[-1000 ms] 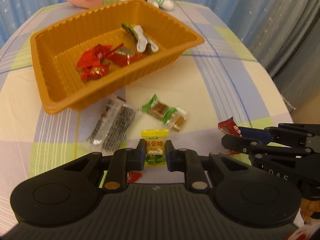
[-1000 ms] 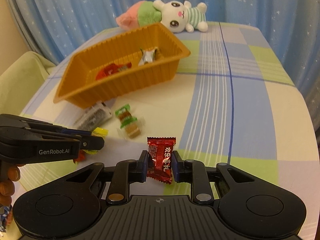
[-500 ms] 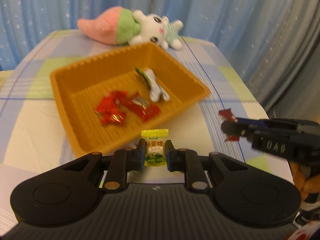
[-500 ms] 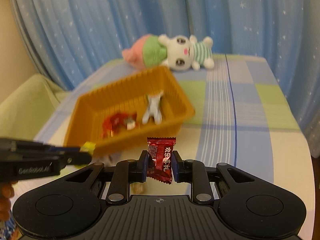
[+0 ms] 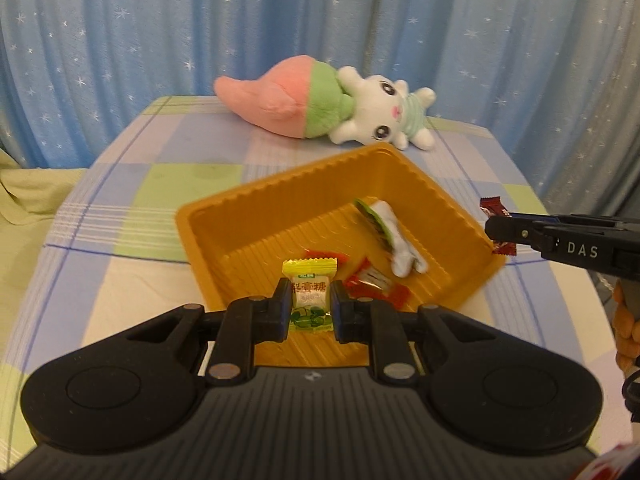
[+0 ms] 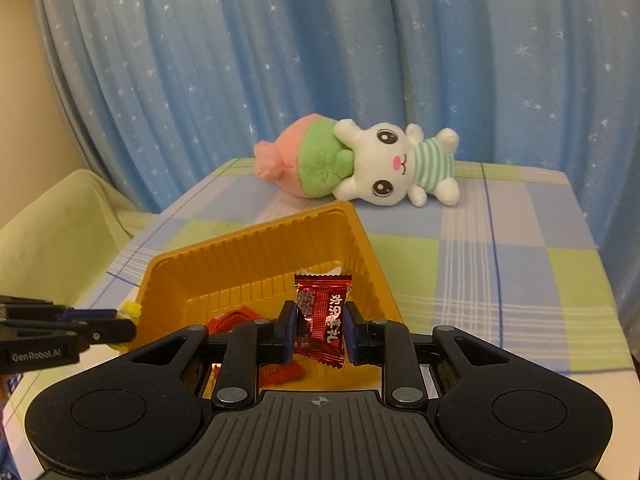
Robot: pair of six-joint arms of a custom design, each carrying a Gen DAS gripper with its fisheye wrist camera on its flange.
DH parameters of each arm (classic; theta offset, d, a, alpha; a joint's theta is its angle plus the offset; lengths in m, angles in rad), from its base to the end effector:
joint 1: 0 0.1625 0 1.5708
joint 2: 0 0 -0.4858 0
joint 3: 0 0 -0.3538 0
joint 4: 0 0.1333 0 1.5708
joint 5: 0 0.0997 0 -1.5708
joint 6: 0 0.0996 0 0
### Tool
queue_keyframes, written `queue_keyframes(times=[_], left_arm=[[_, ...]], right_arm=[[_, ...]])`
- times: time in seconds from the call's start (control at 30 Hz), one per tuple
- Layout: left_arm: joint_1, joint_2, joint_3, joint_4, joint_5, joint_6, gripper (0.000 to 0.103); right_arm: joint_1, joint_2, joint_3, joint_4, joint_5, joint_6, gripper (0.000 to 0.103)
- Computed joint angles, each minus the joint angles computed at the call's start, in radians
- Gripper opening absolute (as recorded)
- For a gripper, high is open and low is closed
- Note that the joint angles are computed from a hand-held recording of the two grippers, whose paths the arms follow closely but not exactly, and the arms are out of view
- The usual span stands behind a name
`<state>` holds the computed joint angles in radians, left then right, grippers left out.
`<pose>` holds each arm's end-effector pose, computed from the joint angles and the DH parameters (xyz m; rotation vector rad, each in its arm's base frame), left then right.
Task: Organize snacks
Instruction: 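Carry the red packet and yellow candy over the orange tray with both grippers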
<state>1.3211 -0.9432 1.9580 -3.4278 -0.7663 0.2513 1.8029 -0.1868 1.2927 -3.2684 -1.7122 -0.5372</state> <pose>0.0529 -0.6223 0.2836 0.1372 2.2021 -0.9700 0.2940 -0.7255 -0.0898 0.9956 -2.6206 0.8142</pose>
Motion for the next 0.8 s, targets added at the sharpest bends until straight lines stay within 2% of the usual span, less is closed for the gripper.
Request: queue_keyframes(times=[0.33,0.63,0.73,0.8], left_arm=[[0.042,0.031,-0.099,0.047,0.008,0.057,0.018],[0.061,0.053,-0.142,0.095,0.009,0.063,0.018],[0.065,0.058,-0.152,0.100,0.009,0.066,0.018],[0.067,0.061,-0.159,0.105,0.009,0.069,0.018]], right_arm=[[-0.002,0.093,-0.180,0.150,-0.079,-0.046,0.025],[0.001,0.119,-0.235,0.191,-0.122,-0.017,0.025],[0.000,0.116,-0.239,0.194,-0.118,-0.002,0.028],[-0.001,0.112,-0.235,0.185,-0.118,0.010,0.036]])
